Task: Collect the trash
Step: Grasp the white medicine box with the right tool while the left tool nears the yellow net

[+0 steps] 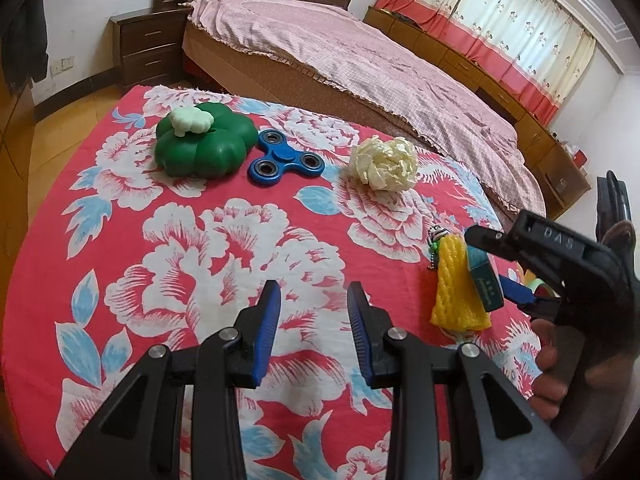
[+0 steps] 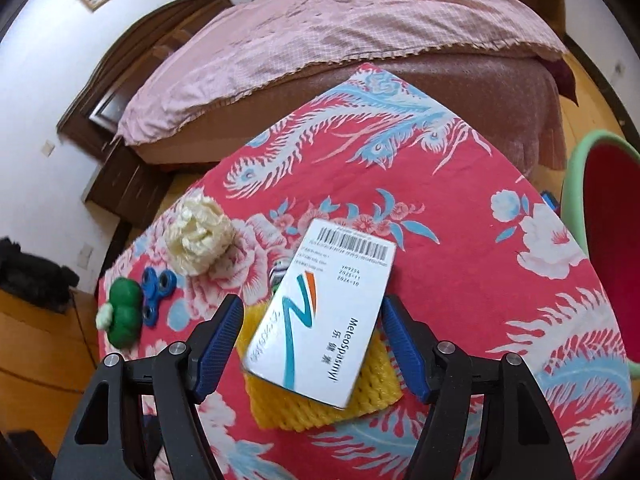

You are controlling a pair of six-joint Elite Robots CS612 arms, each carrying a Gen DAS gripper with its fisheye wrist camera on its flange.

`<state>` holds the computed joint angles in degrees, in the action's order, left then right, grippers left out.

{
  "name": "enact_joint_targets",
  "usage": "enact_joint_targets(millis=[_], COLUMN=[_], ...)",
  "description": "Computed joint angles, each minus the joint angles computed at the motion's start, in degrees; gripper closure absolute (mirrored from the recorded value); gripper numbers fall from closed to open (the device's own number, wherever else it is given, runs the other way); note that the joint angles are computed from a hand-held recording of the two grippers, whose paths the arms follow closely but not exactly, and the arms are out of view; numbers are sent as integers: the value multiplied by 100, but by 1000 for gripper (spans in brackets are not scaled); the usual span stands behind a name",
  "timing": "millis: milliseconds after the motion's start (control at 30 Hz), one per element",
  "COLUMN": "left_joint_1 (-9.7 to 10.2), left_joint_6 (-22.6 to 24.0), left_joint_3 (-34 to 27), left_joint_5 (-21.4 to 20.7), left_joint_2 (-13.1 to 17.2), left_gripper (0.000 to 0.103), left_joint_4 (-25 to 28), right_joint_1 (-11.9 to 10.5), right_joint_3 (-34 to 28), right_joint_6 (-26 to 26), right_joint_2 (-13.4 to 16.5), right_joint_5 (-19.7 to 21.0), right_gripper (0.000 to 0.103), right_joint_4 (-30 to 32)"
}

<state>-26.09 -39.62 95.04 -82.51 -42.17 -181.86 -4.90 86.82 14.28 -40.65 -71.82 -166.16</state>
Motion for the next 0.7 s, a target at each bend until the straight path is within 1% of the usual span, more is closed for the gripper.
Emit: enact_joint_targets(millis=[33, 67, 133, 233, 400, 567, 700], left_joint_1=[-4, -11, -25, -48, -95, -147, -191], left_joint_6=[10, 21, 41, 78, 154, 306, 425], left_joint_3=[-9, -21, -32, -43, -71, -125, -213], left_joint_5=[-7, -10, -16, -34, -92, -214, -345], left_joint_2=[5, 9, 10, 8, 4, 10, 39], left_gripper=[69, 69, 69, 69, 69, 69, 69], left_joint_4=[7, 22, 40, 51, 72, 83, 108], right_joint_1=[-8, -25, -41, -97, -213, -311, -437], right_joint_3=[36, 82, 151, 274, 542, 808, 1017], right_joint_6=[-64, -128, -213, -277, -396, -584, -639], right_joint_2=[-7, -15, -40, -88, -213, -350, -451], right_joint_5=[16, 54, 47, 119, 384, 382, 411], right_gripper=[34, 39, 44, 45, 45, 45, 45], right_joint_4=[-52, -136, -239, -436, -832, -1107, -1248])
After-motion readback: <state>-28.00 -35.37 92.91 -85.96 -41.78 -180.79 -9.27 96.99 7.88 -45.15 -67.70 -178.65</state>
